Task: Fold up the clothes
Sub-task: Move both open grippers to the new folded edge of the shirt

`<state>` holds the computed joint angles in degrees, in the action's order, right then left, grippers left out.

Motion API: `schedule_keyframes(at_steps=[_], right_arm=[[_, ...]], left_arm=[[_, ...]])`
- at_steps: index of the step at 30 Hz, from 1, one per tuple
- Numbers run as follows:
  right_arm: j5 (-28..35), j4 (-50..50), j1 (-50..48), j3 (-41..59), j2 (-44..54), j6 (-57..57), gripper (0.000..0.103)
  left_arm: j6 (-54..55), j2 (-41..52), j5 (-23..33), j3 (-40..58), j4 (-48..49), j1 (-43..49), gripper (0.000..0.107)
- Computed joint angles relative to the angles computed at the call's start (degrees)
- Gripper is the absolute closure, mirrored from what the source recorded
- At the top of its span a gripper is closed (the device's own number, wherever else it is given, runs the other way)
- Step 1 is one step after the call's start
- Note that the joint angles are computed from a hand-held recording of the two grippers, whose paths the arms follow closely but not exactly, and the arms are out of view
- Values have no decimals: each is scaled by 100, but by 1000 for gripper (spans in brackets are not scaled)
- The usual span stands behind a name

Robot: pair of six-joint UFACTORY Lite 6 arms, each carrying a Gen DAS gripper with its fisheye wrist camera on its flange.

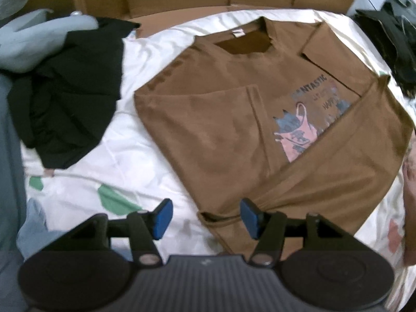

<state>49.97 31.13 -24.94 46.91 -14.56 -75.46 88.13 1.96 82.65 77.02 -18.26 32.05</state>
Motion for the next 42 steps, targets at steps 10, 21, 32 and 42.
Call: schedule_keyframes(at_steps=[10,21,32,42], right_arm=[[-1421,715,429,-873,292,-1189,50],[-1921,1547,626,-950,456,-1373,49],[-2096,1963,883,-757,872,-1654,49],[-2051,2563,1085,-506,1365,-1997,50]], left_arm=[[111,-290,-907,-1231,479,-96,45],[468,-538,-1282,-1816,688,-19,41],[588,23,-1676,-1773,34,38,52],[258,416,-1600,-1532,-294,-12,66]])
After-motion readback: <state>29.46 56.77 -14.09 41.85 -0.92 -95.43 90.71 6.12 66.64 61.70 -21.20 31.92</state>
